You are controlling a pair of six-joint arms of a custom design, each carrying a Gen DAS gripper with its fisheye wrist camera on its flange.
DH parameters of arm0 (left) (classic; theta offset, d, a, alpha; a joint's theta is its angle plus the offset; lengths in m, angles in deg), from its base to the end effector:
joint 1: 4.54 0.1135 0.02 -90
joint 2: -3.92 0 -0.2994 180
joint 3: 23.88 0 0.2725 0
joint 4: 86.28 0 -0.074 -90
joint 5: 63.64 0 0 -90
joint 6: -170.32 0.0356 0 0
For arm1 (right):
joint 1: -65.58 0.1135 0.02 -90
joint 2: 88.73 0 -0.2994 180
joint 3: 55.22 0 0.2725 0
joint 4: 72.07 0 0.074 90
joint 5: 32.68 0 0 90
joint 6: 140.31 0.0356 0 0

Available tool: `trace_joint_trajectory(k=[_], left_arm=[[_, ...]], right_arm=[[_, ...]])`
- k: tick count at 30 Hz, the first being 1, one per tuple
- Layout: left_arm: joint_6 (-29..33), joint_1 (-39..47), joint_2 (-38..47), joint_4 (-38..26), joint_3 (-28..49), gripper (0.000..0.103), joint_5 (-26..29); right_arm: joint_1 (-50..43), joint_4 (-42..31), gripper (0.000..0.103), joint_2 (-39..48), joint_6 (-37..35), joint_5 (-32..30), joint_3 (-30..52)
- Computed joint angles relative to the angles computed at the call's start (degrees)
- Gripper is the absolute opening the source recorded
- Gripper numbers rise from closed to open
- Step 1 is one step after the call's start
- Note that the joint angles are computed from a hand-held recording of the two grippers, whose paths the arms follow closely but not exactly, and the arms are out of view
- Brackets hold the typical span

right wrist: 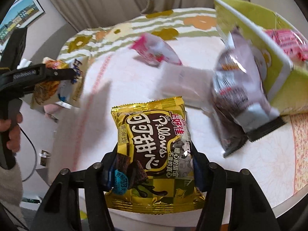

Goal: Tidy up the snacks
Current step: 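Carry both bags into the green box and open both grippers to release them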

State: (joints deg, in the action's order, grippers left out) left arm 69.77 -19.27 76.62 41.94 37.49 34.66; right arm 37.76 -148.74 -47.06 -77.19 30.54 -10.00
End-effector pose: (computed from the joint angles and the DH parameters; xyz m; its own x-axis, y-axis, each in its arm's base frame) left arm 0.2381 -0.0679 0.2484 -0.9056 0.0508 -0.4211 0.1515 0.9660 -0.2094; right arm 0.0951 -0.0320 0.2282 -0.8909 0.0138 -0.4539 -0.1142 0.9606 0.2533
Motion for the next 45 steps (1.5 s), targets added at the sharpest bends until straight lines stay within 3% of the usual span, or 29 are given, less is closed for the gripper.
trace_joint_trajectory(k=[9, 17, 21, 27, 35, 45], left_arm=[[0.23, -1.22, -6.22, -6.16, 6.27, 0.068, 0.87], [-4.92, -9.69, -5.03, -8.27, 15.46, 0.068, -4.21], [-9.50, -16.13, -1.55, -7.74, 20.45, 0.068, -8.92], [-17.31, -26.91, 9.16, -5.96, 30.99, 0.068, -14.88], [-22.80, -35.59, 28.60, -5.20, 49.92, 0.069, -17.83], [-25.03, -37.61, 53.22, -16.40, 80.24, 0.069, -14.64]], right_arm=[[-2.33, -6.84, 0.057, 1.09, 1.39, -4.74, 13.35], [-15.26, -11.35, 0.057, 11.02, -9.83, -12.55, 25.64], [-24.78, -15.67, 0.057, 19.73, -20.45, -16.61, 32.47], [-31.84, -19.20, 0.057, 33.10, -30.24, -18.38, 44.07], [-34.49, -22.13, 0.057, 52.92, -33.46, -18.45, 63.70], [-32.32, -23.97, 0.057, 68.74, -30.23, -15.64, 79.86]])
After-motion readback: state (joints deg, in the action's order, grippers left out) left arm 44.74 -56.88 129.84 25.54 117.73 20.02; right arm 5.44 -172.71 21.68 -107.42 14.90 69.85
